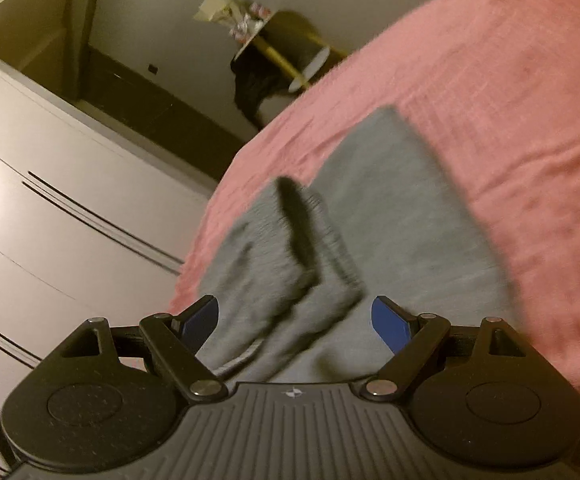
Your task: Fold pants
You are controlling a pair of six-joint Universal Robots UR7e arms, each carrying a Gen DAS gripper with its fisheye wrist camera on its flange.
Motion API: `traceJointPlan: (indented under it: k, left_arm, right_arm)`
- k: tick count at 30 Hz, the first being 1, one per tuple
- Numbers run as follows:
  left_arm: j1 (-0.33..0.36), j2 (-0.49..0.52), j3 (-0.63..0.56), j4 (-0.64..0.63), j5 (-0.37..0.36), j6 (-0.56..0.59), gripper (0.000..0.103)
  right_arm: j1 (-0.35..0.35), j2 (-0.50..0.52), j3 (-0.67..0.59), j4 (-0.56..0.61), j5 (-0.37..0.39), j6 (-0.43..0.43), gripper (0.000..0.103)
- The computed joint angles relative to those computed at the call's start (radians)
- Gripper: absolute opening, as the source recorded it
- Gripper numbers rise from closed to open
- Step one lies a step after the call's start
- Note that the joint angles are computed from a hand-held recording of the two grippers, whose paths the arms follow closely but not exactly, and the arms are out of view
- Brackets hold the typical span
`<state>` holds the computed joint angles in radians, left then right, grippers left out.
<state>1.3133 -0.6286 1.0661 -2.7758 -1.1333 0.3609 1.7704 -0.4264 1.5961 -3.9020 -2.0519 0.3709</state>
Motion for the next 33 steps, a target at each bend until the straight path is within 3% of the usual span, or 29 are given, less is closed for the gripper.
traceJointPlan:
  k: [3, 5, 11, 12, 13, 15, 18, 20, 21, 22, 25, 28, 30, 33]
  left_arm:
    - [0.038, 0.014, -0.078, 0.114, -0.039, -0.232, 0.097]
    - [0.053, 0.026, -0.116, 0.164, -0.072, -0.302, 0.097]
    - [0.065, 0.035, -0.15, 0.27, -0.127, -0.251, 0.097]
    - [0.066, 0.042, -0.16, 0.28, -0.13, -0.246, 0.097]
    - [0.066, 0.038, -0.154, 0.282, -0.139, -0.244, 0.097]
    - [0.07, 0.032, -0.149, 0.29, -0.164, -0.238, 0.097]
    - [0.075, 0.036, -0.158, 0.315, -0.195, -0.22, 0.097]
    - [0.077, 0.041, -0.174, 0.356, -0.209, -0.21, 0.096]
    - [0.082, 0.049, -0.196, 0.398, -0.232, -0.204, 0.096]
    - [0.088, 0.058, -0.227, 0.463, -0.263, -0.2, 0.096]
    - [0.088, 0.068, -0.262, 0.555, -0.29, -0.164, 0.096]
    - [0.074, 0.073, -0.253, 0.548, -0.222, -0.167, 0.095]
    - [0.068, 0.091, -0.279, 0.579, -0.171, -0.2, 0.081]
    - [0.064, 0.106, -0.299, 0.589, -0.125, -0.244, 0.072]
  right_arm:
    - [-0.021, 0.009, -0.057, 0.095, 0.019, 0.096, 0.084]
    - [-0.031, 0.019, -0.102, 0.169, 0.0, 0.152, 0.085]
    - [-0.051, 0.053, -0.203, 0.282, 0.003, 0.2, 0.085]
    - [-0.05, 0.057, -0.218, 0.296, 0.006, 0.211, 0.076]
    - [-0.05, 0.059, -0.223, 0.294, 0.01, 0.214, 0.059]
    - [-0.049, 0.073, -0.234, 0.25, 0.027, 0.197, 0.058]
    - [-0.057, 0.083, -0.248, 0.267, 0.043, 0.205, 0.069]
    - [-0.068, 0.086, -0.272, 0.325, 0.071, 0.231, 0.07]
    - [-0.064, 0.092, -0.294, 0.349, 0.061, 0.231, 0.063]
    - [-0.06, 0.097, -0.316, 0.37, 0.047, 0.223, 0.052]
    - [-0.015, 0.121, -0.4, 0.413, -0.042, 0.111, 0.045]
    - [0.028, 0.139, -0.451, 0.361, -0.057, 0.011, 0.043]
    - [0.051, 0.142, -0.459, 0.279, -0.029, -0.051, 0.042]
    - [0.078, 0.137, -0.442, 0.166, -0.019, -0.146, 0.042]
